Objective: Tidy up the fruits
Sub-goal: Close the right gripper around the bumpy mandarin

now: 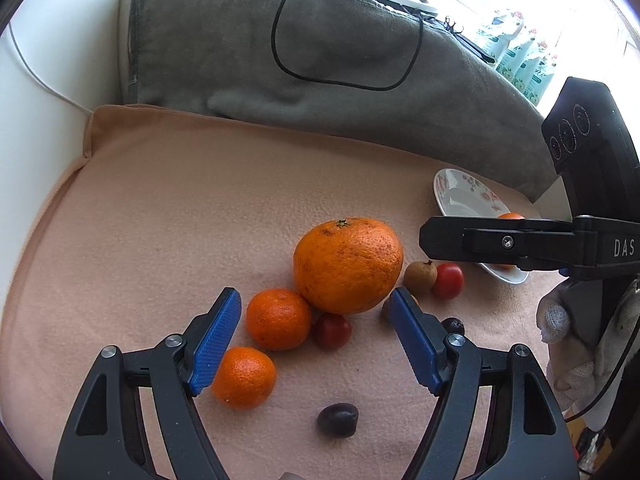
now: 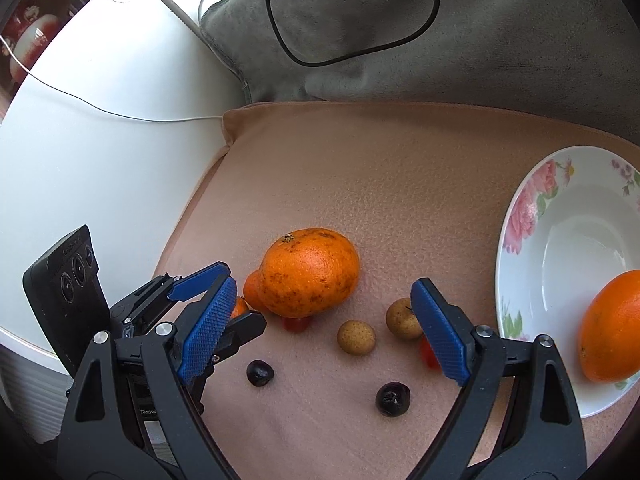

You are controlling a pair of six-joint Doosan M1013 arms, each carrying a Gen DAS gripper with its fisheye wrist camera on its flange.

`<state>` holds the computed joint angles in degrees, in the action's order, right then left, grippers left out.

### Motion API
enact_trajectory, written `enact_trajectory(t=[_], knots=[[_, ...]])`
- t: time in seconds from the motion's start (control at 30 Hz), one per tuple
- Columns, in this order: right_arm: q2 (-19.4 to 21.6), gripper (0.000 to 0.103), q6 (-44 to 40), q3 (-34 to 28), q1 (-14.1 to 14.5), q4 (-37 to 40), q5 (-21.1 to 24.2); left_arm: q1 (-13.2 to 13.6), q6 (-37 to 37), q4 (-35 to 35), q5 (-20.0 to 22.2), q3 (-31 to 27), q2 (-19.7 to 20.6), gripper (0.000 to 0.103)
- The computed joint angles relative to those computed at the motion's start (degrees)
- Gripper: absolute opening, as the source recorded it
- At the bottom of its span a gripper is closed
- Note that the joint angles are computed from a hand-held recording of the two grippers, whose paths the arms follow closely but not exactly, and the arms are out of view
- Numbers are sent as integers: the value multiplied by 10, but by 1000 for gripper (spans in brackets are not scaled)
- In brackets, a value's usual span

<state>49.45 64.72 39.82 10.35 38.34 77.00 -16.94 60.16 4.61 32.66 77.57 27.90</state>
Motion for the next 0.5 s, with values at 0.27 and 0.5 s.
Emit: enact_trajectory(t=[0.27,0.5], knots=[[31,91,39,-45,1,22,43,8,43,-62,-7,-5,6,76],[51,86,62,-76,3,28,68,6,68,-74,0,-20,16,71]])
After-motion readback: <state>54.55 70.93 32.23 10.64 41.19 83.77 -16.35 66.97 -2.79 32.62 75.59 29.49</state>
